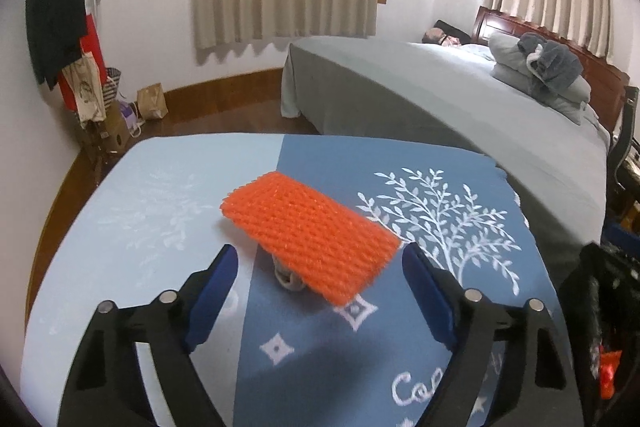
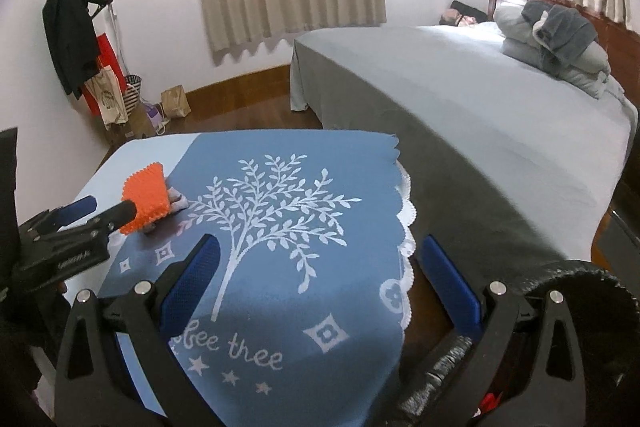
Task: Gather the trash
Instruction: 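Grasp the orange mesh scrubber on the table with the left gripper, then grasp the grey cloth ball with the right gripper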
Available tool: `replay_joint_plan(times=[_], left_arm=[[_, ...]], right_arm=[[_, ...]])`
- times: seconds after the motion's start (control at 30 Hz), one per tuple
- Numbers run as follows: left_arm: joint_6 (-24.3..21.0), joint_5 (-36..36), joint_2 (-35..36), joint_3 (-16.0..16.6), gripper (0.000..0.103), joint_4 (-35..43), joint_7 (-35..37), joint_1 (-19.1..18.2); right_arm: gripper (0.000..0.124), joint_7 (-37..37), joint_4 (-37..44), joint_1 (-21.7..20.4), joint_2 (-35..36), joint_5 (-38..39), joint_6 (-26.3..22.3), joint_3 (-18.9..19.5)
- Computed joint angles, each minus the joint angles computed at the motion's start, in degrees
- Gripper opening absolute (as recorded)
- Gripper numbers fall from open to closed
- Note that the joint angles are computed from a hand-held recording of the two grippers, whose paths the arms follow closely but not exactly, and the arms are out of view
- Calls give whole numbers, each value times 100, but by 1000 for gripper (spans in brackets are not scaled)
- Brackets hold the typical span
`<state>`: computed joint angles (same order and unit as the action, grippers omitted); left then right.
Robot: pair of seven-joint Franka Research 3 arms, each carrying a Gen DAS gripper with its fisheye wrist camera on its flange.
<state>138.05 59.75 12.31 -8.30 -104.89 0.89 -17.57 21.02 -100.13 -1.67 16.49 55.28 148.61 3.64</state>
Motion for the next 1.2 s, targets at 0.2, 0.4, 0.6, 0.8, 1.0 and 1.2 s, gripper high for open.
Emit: replay_joint_plan(times=[0.2, 0.4, 0.6, 0.8, 1.0, 1.2], left_arm=[[256, -305, 209, 54, 78, 136, 220, 113], [608, -537, 247, 136, 52, 34, 248, 148], [720, -318, 75, 165, 31, -188, 36, 108], [681, -39, -137, 110, 27, -338, -313, 94], [602, 414, -535, -12, 27, -679, -785, 161], [475, 609, -930, -162, 26, -1117, -1075, 334]], right_arm=[[98, 165, 100, 52, 152, -209, 12, 17], [98, 230, 142, 48, 217, -333, -1, 48], [98, 250, 116, 37, 211, -365, -8, 76], [98, 208, 56, 45, 154, -350, -35, 81], [98, 128, -9, 83, 84, -274, -48, 99], [98, 56, -81, 195, 17, -223, -64, 128]])
